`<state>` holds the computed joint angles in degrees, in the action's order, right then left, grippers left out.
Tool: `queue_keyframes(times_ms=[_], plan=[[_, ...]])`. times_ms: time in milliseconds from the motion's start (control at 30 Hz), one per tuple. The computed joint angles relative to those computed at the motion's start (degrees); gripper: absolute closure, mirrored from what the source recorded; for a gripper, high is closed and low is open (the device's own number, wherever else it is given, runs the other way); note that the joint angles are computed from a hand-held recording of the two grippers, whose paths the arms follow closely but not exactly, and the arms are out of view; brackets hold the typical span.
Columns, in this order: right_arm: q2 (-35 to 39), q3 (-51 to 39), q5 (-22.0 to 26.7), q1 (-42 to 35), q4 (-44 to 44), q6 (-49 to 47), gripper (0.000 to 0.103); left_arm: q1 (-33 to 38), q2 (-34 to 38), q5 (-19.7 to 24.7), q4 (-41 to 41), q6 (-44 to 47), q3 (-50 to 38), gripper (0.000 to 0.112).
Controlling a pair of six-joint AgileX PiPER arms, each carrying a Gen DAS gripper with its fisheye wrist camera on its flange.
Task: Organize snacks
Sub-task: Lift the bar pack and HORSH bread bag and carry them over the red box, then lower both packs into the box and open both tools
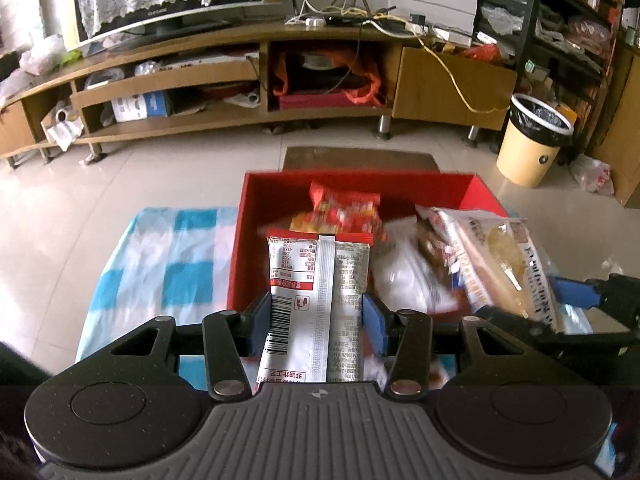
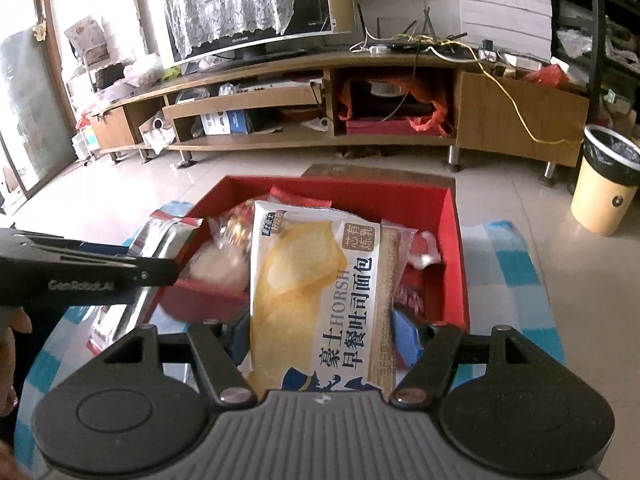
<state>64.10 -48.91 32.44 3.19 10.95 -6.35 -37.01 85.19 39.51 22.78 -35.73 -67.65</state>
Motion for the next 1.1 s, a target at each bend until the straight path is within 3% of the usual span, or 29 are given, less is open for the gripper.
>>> queue_keyframes(times_ms=[333, 567, 700, 800, 1100], plan=[[14.2, -11.0, -3.4, -3.9, 5.1, -6.2, 0.038, 1.9, 12.8, -0.3, 0.4, 2.5, -14.2, 0.056], [22.0, -15.0, -5.5, -3.2, 2.7, -5.4, 0.038, 2.9, 19.4, -0.2, 0.2, 2.7, -18.7, 0.055], [24.3, -15.6, -5.6, -3.3, 2.9, -6.2, 0.038, 3.2, 20.5, -0.5, 0.1, 2.8, -18.7, 0.054], [26.0, -16.9, -3.7, -3.8, 3.3, -7.0, 0.037, 3.1, 20.4, -0.6, 1.4, 2.0, -18.2, 0.046], [23.9, -16.5, -4.8, -3.2, -0.6, -3.9, 0.037, 3.3, 19.1, 0.7, 2.7, 0.3, -18.3, 0.04]])
